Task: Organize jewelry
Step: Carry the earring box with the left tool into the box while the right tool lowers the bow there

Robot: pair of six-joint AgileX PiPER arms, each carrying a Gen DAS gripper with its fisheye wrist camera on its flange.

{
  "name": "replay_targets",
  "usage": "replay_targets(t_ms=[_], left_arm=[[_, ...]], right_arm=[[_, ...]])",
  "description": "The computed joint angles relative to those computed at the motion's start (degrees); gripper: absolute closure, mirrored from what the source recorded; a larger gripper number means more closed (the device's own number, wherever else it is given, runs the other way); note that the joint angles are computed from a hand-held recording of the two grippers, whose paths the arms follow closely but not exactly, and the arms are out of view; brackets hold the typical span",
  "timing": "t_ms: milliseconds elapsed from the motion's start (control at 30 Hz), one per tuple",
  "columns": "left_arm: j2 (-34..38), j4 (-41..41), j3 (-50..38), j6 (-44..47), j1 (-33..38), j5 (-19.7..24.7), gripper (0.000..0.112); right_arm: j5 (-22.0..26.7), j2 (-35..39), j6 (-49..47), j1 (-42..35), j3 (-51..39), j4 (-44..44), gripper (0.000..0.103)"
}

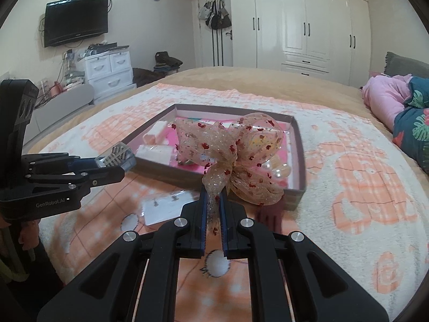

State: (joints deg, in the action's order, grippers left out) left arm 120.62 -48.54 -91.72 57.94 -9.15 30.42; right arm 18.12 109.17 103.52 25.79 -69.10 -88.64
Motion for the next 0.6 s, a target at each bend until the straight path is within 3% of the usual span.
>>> replay_targets(t_ms=[600], left_arm=[[7.55, 6.03, -16.20, -9.47, -3.51, 3.43, 0.088]], right_arm=[[0.81, -1.40, 3.08, -4.43, 0.29, -2.20, 0.095]])
